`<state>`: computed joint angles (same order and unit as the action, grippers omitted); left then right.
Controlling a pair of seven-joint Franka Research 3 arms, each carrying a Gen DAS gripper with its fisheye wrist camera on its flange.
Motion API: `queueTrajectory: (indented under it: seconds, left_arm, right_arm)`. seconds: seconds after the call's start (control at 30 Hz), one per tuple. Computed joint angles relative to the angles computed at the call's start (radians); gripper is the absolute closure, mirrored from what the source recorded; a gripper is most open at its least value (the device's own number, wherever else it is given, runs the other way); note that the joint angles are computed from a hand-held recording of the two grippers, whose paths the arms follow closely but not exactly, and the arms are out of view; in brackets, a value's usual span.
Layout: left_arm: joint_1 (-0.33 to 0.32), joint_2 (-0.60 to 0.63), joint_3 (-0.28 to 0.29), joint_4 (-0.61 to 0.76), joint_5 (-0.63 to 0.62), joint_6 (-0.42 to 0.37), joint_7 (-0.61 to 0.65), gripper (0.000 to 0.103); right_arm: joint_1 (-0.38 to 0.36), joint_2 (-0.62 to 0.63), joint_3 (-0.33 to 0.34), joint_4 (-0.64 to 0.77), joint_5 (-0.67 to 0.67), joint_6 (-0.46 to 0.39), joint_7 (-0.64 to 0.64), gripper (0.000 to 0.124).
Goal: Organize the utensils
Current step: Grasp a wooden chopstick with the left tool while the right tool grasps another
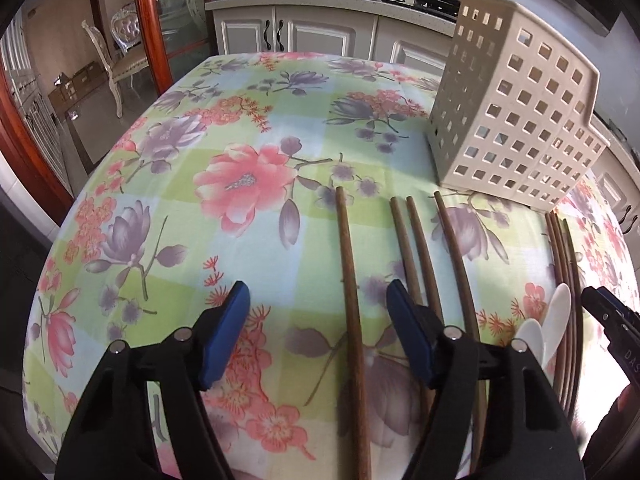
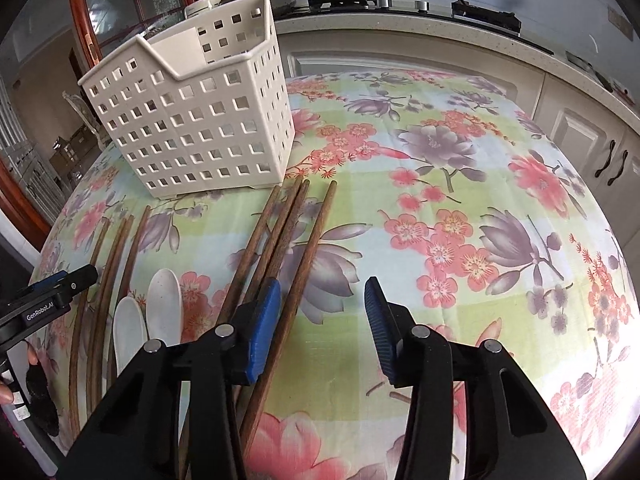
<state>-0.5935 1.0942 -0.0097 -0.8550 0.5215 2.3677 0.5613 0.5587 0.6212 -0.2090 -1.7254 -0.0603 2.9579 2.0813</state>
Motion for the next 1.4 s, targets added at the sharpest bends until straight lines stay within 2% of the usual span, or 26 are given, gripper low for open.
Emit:
queueTrajectory:
  seconds: [0.13, 0.3, 0.4, 0.47, 0.57, 0.7, 0.77, 0.87, 0.97, 1.07, 1.3, 1.4]
  left_arm:
    - [-0.008, 0.056, 0.006, 0.099, -0.005, -0.044, 0.028, 0.038]
    - [-0.025, 0.106, 0.025, 0.189, -0.009, -0.095, 0.045, 0.045]
    - [-0.03, 0.093, 0.028, 0.167, -0.005, -0.08, 0.047, 0.055]
    - [-0.029, 0.07, 0.03, 0.129, 0.001, -0.065, 0.033, 0.071]
    - [-0.024, 0.034, 0.03, 0.065, 0.014, -0.037, 0.007, 0.084]
    - [-0.011, 0.006, 0.02, 0.016, 0.021, -0.01, -0.002, 0.095]
    - [-0.007, 0.008, 0.016, 0.017, 0.022, -0.006, 0.001, 0.095]
    - [-0.008, 0.027, 0.014, 0.047, 0.02, -0.011, 0.013, 0.096]
    - [0.0, 0.024, 0.001, 0.038, 0.007, 0.018, 0.025, 0.097]
    - [-0.006, 0.002, 0.011, 0.002, 0.015, 0.051, 0.008, 0.097]
    - [-0.024, -0.11, 0.041, -0.172, 0.091, 0.195, -0.093, 0.097]
    - [-0.044, -0.158, 0.065, -0.238, 0.145, 0.24, -0.152, 0.097]
  right_arm:
    - [0.043, 0.034, -0.055, 0.051, -0.043, -0.043, 0.035, 0.085]
    - [0.057, 0.082, -0.074, 0.144, -0.116, -0.124, 0.067, 0.091]
    - [0.039, 0.091, -0.054, 0.169, -0.14, -0.143, 0.075, 0.097]
    - [0.025, 0.087, -0.038, 0.167, -0.148, -0.14, 0.071, 0.104]
    - [0.022, 0.076, -0.033, 0.151, -0.157, -0.132, 0.08, 0.11]
    - [0.022, 0.071, -0.035, 0.14, -0.168, -0.12, 0.094, 0.113]
    - [0.014, 0.072, -0.029, 0.139, -0.164, -0.112, 0.094, 0.113]
    - [-0.003, 0.068, -0.011, 0.129, -0.144, -0.094, 0.084, 0.115]
    - [-0.05, 0.052, 0.033, 0.094, -0.084, -0.035, 0.051, 0.115]
    - [-0.046, 0.029, 0.023, 0.046, -0.044, 0.03, 0.042, 0.115]
    - [-0.032, -0.029, 0.009, -0.056, 0.053, 0.182, -0.019, 0.115]
    - [0.035, -0.051, -0.058, -0.095, 0.08, 0.233, -0.03, 0.115]
